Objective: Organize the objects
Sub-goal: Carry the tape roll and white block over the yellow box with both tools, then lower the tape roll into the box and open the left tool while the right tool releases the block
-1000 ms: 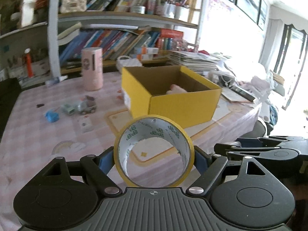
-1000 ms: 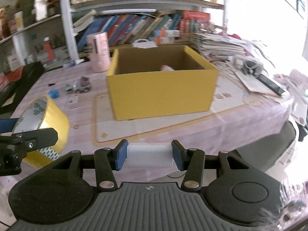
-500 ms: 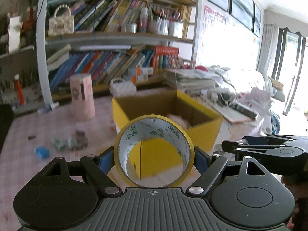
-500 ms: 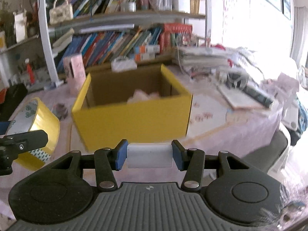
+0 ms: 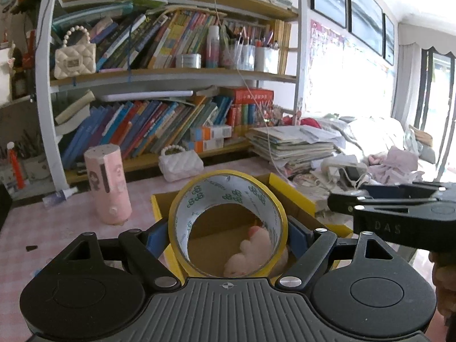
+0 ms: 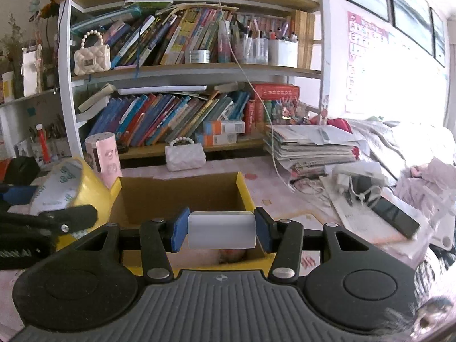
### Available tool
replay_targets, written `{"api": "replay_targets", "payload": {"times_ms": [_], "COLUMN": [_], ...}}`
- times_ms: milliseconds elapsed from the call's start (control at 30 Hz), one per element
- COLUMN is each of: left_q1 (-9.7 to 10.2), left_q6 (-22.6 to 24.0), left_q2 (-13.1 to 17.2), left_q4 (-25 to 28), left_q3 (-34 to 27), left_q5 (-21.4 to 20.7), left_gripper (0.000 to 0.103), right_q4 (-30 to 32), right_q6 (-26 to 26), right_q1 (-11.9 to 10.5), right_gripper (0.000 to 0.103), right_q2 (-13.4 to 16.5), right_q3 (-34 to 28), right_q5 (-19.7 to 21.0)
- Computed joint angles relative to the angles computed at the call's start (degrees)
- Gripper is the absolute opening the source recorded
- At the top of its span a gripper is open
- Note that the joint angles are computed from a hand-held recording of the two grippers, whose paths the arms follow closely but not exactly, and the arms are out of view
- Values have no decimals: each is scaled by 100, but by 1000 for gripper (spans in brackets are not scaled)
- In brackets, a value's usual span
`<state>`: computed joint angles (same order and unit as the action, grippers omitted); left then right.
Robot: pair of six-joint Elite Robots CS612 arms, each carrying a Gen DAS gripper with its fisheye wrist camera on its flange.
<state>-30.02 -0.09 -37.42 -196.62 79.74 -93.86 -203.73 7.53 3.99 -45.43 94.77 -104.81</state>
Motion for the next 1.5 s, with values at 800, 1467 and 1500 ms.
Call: {"api": "replay_targets", "payload": {"times_ms": [800, 1467, 1500], "left_q1": [-190, -211, -213], "left_q6": [115, -130, -133], "left_q2": [388, 358, 350], "left_q4": [1615, 1756, 1746], "left_q3": [-781, -732, -722], "left_q5": [670, 866, 893], "left_gripper": [84, 85, 85], "right_q4": [1367, 1934, 1933], "right_q6": [-992, -1749, -1745], "right_q1": [-451, -476, -477], "right_gripper": [47, 47, 47], "right_q2": [497, 659, 656], "right_q3": [-968, -1343, -1341], "right_q5": [1660, 2126, 2129]}}
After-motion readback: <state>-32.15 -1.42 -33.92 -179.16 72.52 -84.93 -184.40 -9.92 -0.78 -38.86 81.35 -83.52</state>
